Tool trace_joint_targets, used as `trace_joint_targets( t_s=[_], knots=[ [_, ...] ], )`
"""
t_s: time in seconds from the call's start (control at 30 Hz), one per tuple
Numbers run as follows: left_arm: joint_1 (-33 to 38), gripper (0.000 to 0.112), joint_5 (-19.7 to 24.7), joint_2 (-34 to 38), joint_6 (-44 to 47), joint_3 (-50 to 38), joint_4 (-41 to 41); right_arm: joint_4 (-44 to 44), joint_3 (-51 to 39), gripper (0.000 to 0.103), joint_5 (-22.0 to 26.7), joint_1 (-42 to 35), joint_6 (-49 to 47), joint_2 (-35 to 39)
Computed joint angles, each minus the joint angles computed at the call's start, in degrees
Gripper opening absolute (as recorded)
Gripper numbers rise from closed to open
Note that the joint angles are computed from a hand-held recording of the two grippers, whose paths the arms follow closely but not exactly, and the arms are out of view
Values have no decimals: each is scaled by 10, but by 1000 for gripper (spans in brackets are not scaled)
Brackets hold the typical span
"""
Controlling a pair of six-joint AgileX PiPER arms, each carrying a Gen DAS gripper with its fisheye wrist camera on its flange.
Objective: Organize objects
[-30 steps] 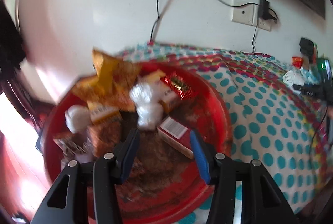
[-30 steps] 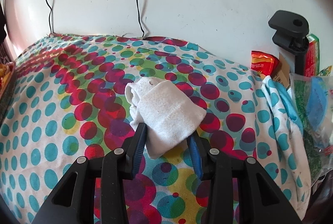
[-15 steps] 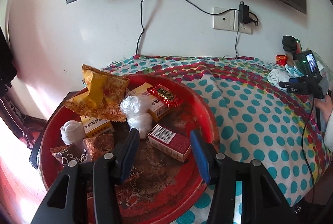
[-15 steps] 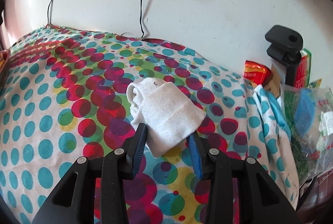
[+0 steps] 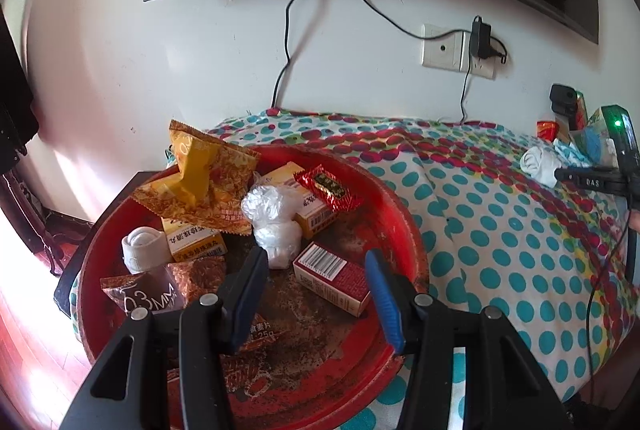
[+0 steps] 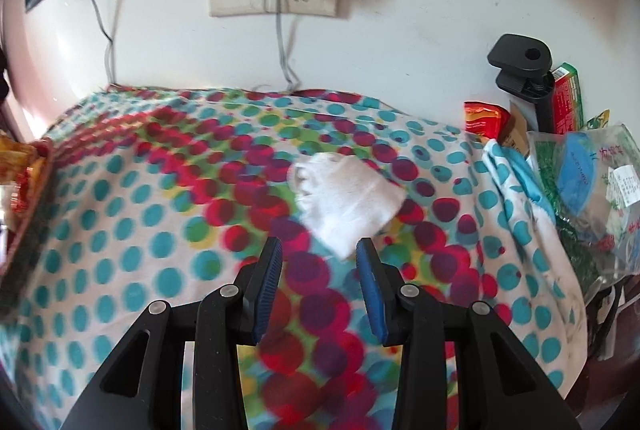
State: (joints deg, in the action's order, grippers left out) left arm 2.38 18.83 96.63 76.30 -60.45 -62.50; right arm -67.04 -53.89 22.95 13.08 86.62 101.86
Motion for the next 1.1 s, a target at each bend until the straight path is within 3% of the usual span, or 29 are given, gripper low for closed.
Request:
trace_joint_targets(
  t_s=[0.17,0.3,0.6,0.77,0.8,0.9,1.0,1.1],
  knots=[
    [12,52,15,-2,-8,-9,-1,16,13,36,-1,44,8,-34],
    [28,52,25,-4,-8,-14,-17,55,20,36,-39,52,2,-61],
    [77,57,37,-1,-41,-45,-28,234,-102,38,-5,136,-214,-13],
    [84,57,46,17,-97,-64,22,186,-155,37,31,180,-189,25],
    [83,57,46,19,-104,-65,29,163,-151,38,36,178,-174,26],
    [81,57,44,17,-93,-61,21,108,-93,65,13,129,-109,4],
    [72,57,41,19,-99,-59,27,51,-49,68,34,71,-79,3],
    [66,57,53,23,-88,-58,18,63,-43,70,26,-3,-109,25]
  ],
)
